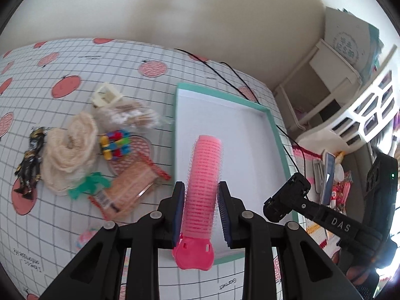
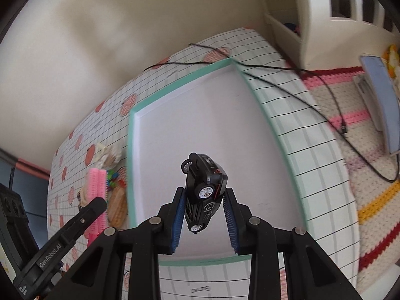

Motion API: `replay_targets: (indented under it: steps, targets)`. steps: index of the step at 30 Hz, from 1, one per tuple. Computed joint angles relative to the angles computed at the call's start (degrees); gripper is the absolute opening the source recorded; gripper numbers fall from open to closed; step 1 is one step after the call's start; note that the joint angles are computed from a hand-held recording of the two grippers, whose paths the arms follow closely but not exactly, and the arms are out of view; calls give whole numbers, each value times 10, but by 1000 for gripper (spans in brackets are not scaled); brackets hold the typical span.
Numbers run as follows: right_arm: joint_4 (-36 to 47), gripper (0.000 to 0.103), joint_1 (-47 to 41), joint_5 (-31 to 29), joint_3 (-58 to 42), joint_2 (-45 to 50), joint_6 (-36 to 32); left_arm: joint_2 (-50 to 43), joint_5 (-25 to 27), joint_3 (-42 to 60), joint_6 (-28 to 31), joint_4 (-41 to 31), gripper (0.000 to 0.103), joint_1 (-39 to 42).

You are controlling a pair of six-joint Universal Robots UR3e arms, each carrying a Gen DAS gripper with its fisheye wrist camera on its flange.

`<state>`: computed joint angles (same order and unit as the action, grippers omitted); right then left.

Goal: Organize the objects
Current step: 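Carry the pink roller and black car over the teal tray with both tools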

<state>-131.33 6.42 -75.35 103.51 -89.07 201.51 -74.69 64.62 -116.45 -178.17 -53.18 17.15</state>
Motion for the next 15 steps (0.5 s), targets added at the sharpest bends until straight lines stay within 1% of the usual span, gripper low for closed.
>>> replay_targets:
  steps: [3,8,12,15]
  targets:
    - [-1,33,-23,6,20,-11,-8,-33,14,5,-17,42,28,-39]
    - [-7,33,-32,-2,20,9,-18,-78,32,4,-38,107,28,-80]
    - [-14,33,-27,-13,12,35,-25,-116,58,5,-43,150,28,-104]
    - [-21,33,-28,-11,9,46,-29,-140,69,6,-41,172,28,-114]
